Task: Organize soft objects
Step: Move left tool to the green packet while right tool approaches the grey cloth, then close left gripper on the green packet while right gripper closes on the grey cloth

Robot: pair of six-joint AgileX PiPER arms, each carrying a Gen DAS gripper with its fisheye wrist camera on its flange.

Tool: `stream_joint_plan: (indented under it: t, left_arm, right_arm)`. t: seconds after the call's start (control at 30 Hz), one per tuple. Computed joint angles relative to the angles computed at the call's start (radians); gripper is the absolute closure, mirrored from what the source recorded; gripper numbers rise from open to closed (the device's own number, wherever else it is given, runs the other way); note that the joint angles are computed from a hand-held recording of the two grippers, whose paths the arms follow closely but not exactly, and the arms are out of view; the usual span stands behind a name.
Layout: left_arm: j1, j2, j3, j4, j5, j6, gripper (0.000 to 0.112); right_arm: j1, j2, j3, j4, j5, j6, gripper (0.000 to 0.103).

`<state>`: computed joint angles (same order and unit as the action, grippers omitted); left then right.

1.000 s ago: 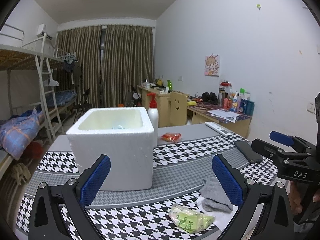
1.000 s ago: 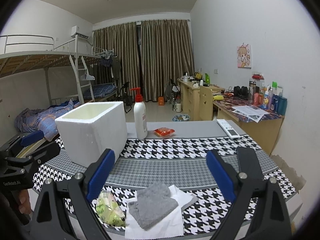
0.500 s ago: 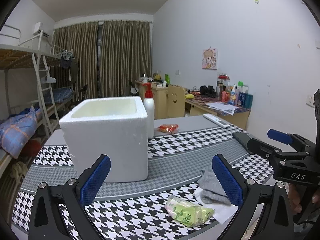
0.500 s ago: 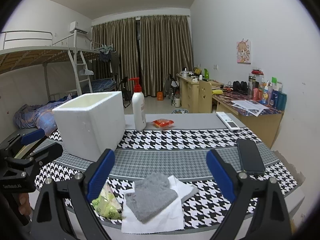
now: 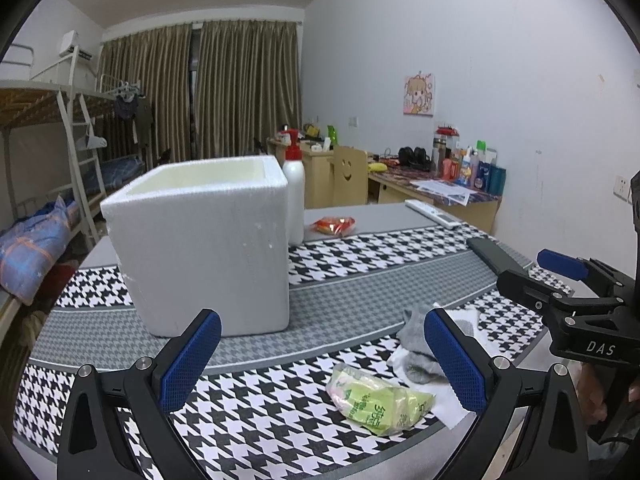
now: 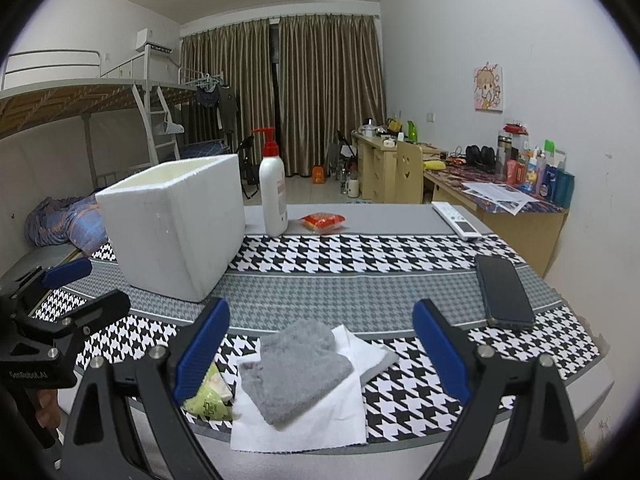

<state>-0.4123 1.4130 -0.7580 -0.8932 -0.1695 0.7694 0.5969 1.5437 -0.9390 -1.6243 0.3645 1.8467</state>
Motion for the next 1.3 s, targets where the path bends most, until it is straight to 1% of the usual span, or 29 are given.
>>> stream_joint_plan:
  t: [0.03, 0.1, 0.37, 0.53, 0.6, 0.83, 0.93, 1.1, 1.13, 1.3]
  left_arm:
    - [0.000, 0.005, 0.000, 0.004, 0.002, -0.003, 0.010]
    - [-0.003, 0.016, -0.002, -0.034, 0.003, 0.032, 0.010]
    - [-0.007, 0.045, 0.004, -0.033, 0.018, 0.023, 0.011]
    - [-0.005, 0.062, 0.015, 0.119, 0.024, -0.135, 0.010]
    - [-0.014, 0.074, 0.012, 0.115, 0.023, -0.139, 0.010]
    - [-0.022, 0.105, -0.004, 0.012, 0.037, -0.048, 0.010]
    - [-0.021, 0.116, -0.012, -0.022, 0.047, -0.016, 0.010]
    - [-0.024, 0.151, -0.036, -0.015, 0.064, -0.026, 0.010]
    - [-0.023, 0.157, -0.042, -0.038, 0.070, -0.002, 0.010]
    - [-0.027, 0.188, -0.056, -0.049, 0.076, -0.014, 0.010]
  right_arm:
    - [-0.002, 0.003, -0.001, 0.005, -0.006, -0.004, 0.008]
    - [-0.010, 0.011, -0.003, 0.015, -0.017, -0.015, 0.008]
    - [-0.027, 0.040, -0.011, 0.069, -0.054, -0.066, 0.008]
    - [-0.040, 0.057, -0.010, 0.070, -0.078, -0.071, 0.008]
    - [-0.046, 0.062, -0.014, 0.099, -0.092, -0.098, 0.008]
    - [-0.052, 0.082, -0.023, 0.150, -0.112, -0.156, 0.008]
    - [-0.064, 0.092, -0.031, 0.194, -0.124, -0.203, 0.008]
    - [-0.081, 0.112, -0.047, 0.262, -0.144, -0.277, 0.008]
    - [-0.084, 0.114, -0.048, 0.268, -0.148, -0.284, 0.008]
    - [-0.092, 0.125, -0.051, 0.287, -0.169, -0.320, 0.008]
